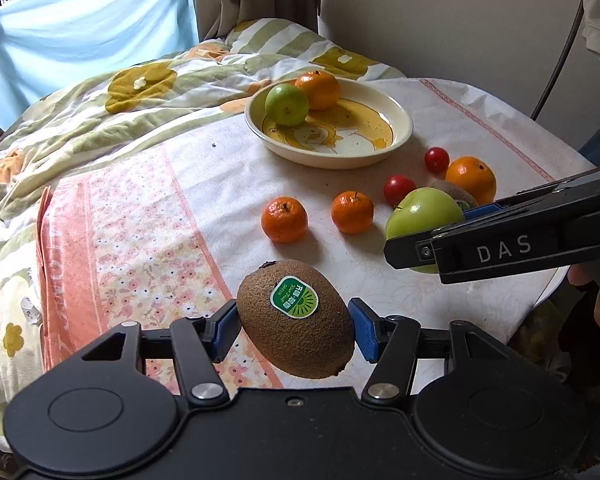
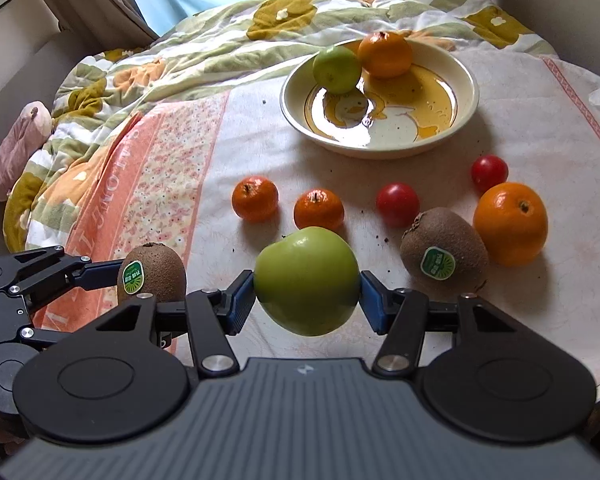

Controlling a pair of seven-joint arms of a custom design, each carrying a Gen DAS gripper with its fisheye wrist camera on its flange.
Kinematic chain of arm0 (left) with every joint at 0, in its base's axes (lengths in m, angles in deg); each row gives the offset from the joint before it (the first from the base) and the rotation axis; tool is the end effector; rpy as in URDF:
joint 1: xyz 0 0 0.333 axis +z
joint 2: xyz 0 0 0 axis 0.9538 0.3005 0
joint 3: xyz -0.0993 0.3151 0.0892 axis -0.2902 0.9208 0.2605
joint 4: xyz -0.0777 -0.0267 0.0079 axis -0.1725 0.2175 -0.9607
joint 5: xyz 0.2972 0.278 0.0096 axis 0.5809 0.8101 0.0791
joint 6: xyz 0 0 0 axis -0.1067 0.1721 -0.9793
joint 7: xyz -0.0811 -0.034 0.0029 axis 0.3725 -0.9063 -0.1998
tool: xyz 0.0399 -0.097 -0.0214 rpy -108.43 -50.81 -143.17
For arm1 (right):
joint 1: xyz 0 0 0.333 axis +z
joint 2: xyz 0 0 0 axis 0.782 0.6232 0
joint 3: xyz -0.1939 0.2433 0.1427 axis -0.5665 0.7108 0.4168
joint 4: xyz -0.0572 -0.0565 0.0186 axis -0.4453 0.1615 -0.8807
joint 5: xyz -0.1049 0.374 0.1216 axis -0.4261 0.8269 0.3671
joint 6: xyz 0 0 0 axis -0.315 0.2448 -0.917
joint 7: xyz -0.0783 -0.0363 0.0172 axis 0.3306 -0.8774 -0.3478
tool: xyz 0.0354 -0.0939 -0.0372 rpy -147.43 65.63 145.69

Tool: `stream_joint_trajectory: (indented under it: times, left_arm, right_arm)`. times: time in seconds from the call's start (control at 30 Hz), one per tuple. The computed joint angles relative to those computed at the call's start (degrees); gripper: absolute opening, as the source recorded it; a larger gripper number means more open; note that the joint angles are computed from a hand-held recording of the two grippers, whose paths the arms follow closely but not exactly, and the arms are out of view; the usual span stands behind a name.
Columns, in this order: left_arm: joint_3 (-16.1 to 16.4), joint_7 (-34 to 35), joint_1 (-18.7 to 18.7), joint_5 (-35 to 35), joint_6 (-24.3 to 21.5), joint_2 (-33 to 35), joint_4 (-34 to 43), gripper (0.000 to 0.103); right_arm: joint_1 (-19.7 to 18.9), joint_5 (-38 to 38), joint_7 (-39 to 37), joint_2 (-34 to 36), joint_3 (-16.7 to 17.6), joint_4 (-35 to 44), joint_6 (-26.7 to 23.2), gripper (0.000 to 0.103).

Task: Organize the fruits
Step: 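Carry the kiwi into the bowl and release it while the right tool carries the green apple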

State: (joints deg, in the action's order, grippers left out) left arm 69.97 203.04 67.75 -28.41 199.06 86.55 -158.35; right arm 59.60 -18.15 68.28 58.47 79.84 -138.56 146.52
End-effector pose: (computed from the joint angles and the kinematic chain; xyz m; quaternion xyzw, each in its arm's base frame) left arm 0.6338 -0.2067 0.4888 -0.2524 0.9139 -0.3050 0.0901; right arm 0.5392 0.1329 0.5020 -0.4508 0.8356 -0.1903 0.2496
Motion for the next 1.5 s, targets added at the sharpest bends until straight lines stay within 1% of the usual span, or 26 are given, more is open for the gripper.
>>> stream_joint_trajectory:
  times: [0.13, 0.27, 0.4, 0.53, 0.67, 0.77, 0.87, 0.97, 1.17, 1.33, 1.4, 1.5]
  left_arm:
    - [-0.1, -1.0, 0.2, -2.2, -1.2, -1.3, 1.0, 0.063]
    - [-0.2, -1.8, -0.8, -3.2, 0.0, -1.7, 2.4, 0.063]
    - [-0.4, -5.1, -1.9, -2.8, 1.1, -0.6, 5.1, 0.063]
    - [-1.0, -10.1, -3.3, -1.0, 3.3, 1.1, 7.7, 0.063]
    - [-1.3, -17.4, -5.2, 3.4, 5.7, 3.5, 10.8, 0.063]
    - [-1.2, -23.8, -7.1, 8.6, 7.2, 5.9, 13.8, 0.063]
    - [-0.8, -30.6, -9.1, 14.0, 8.1, 8.6, 16.9, 0.063]
    - [-0.2, -37.2, -11.1, 19.4, 8.1, 11.5, 20.2, 0.063]
    - [2.0, -49.7, -15.5, 29.6, 5.6, 18.4, 28.3, 0.063]
    - [4.8, -57.8, -19.3, 38.2, 2.1, 23.8, 34.7, 0.063]
    - [5.5, -59.9, -20.3, 40.8, 0.1, 25.9, 37.3, 0.063]
    - [5.9, -61.8, -21.1, 43.3, -1.9, 28.0, 39.7, 0.063]
  right_arm:
    - [-0.5, -1.5, 1.4, -2.7, 0.5, 0.7, -2.8, 0.071]
    - [-2.1, -4.3, 2.5, -4.4, 0.9, 1.4, -4.0, 0.071]
    - [-3.6, -4.6, -0.2, -5.3, -0.2, 2.0, -3.0, 0.071]
    - [-5.0, -3.1, -5.9, -5.3, -1.8, 2.4, -0.5, 0.071]
    - [-5.9, 2.8, -15.5, -3.9, -4.5, 3.3, 2.7, 0.071]
    - [-6.5, 8.3, -23.8, -2.4, -6.4, 4.3, 4.7, 0.071]
    - [-6.8, 15.4, -33.3, -0.5, -8.4, 5.5, 6.0, 0.071]
    - [-7.2, 22.7, -43.3, 1.9, -9.8, 7.4, 6.3, 0.071]
    - [-9.3, 37.3, -61.6, 7.0, -10.6, 11.8, 4.5, 0.071]
    - [-12.2, 49.6, -77.2, 11.5, -9.3, 15.7, 1.4, 0.071]
    - [-13.2, 52.5, -82.0, 13.1, -8.7, 17.2, 0.2, 0.071]
    - [-14.0, 53.5, -85.4, 14.8, -8.2, 18.5, -0.7, 0.071]
